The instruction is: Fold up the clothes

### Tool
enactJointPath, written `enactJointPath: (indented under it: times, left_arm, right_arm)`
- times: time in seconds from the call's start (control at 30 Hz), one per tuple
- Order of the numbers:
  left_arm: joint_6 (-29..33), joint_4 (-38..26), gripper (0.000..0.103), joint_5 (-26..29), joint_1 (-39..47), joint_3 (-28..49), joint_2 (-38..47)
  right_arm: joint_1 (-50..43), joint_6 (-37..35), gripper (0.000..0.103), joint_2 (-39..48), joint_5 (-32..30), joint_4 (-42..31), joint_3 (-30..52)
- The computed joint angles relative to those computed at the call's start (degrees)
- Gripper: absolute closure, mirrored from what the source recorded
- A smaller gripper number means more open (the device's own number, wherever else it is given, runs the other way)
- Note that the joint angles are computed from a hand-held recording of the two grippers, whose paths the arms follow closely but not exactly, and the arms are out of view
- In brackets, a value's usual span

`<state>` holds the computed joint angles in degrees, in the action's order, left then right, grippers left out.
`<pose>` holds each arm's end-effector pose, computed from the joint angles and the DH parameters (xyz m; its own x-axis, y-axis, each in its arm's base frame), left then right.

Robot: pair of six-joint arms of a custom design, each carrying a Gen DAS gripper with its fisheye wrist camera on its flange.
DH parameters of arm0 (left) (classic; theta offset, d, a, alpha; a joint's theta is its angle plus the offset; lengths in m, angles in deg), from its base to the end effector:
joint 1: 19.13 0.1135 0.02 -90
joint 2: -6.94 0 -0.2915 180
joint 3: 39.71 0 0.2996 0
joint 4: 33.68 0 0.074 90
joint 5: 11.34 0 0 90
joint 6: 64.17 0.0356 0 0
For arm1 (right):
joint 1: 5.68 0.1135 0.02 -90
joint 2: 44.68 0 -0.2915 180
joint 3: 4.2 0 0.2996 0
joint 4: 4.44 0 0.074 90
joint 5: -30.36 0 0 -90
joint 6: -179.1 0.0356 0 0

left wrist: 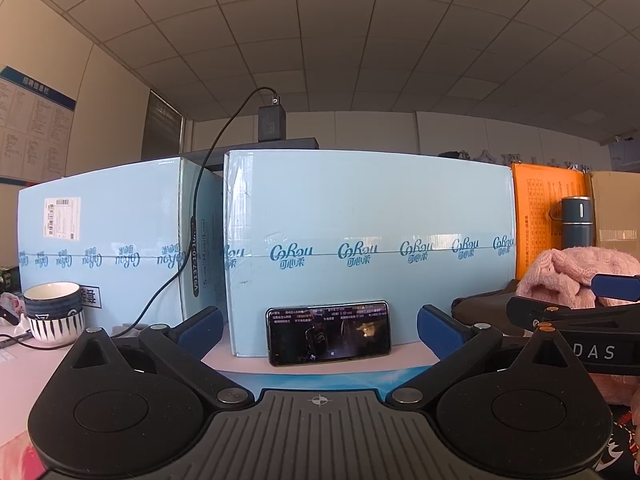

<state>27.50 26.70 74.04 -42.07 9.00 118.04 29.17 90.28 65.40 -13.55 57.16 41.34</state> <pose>0.3448 -0.1428 0.1161 -0.0231 0.0413 -0.9989 0.3152 0.9485 0.0319 0.2998 0.1775 0.1117 -0.0381 -0.0091 -0.9992 0.1950 0.9807 -0.0164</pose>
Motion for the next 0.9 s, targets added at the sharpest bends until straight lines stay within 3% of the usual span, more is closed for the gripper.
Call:
enactJointPath:
  times: [0.9]
  left_arm:
    - [-0.01,1.07,0.000,0.47,0.11,-0.09,0.22]
  right_arm:
    - [0.01,-0.34,0.000,-0.01,-0.46,1.30,-0.39]
